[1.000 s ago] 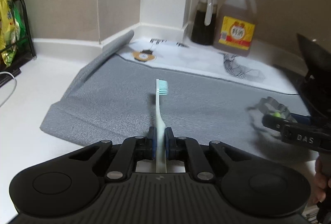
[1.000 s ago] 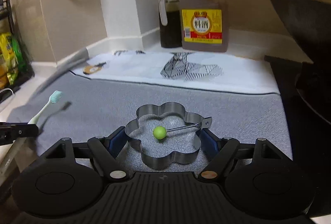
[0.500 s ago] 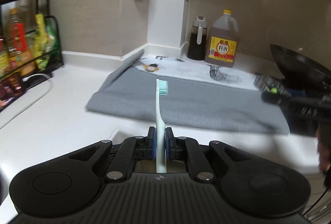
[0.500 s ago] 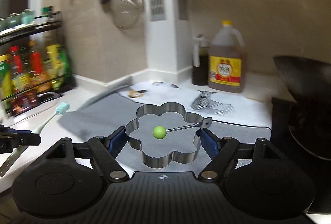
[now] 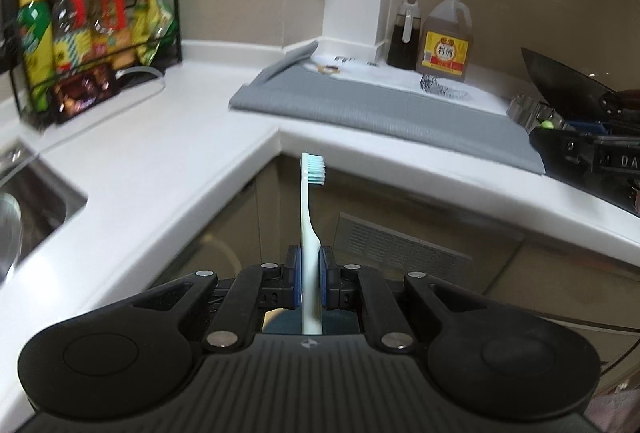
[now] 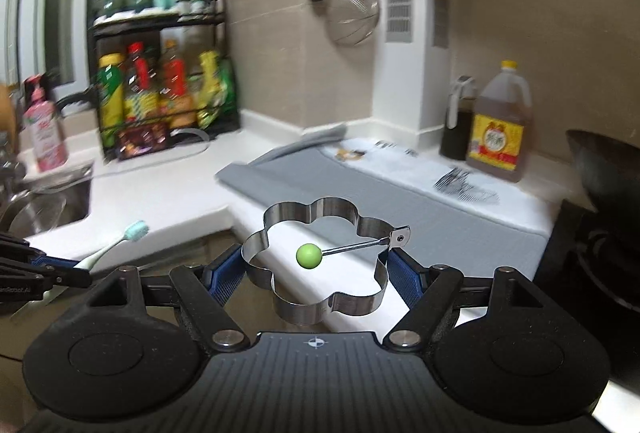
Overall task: Collect trash
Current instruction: 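Carry the toothbrush and egg ring with both grippers down to the blue bin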
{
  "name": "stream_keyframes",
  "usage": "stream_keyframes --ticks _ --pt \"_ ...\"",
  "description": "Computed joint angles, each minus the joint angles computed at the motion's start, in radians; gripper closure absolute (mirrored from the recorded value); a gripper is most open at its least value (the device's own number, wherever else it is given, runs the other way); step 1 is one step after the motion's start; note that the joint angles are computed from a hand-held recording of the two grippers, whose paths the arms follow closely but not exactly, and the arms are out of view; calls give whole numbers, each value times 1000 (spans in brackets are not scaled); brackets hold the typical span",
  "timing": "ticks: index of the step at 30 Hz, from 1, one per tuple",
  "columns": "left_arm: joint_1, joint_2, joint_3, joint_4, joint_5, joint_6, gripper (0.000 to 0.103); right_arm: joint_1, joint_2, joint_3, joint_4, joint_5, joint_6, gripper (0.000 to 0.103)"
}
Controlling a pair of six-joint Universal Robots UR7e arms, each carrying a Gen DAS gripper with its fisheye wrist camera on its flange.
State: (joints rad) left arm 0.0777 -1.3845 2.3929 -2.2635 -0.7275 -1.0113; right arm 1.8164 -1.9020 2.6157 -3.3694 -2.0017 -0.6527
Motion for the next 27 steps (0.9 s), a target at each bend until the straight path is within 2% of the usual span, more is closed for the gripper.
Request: stream_keyframes --ticks 5,12,18,27 --pt "-36 -41 35 74 -38 -131 94 33 34 60 5 -40 21 24" --pt "-50 -23 40 131 -52 -212 94 26 92 133 10 -73 59 24" --pt "-15 24 26 130 -72 -202 94 4 185 147 -36 -83 53 24" --pt "44 65 26 65 -105 -154 94 -25 229 133 -32 -76 23 24"
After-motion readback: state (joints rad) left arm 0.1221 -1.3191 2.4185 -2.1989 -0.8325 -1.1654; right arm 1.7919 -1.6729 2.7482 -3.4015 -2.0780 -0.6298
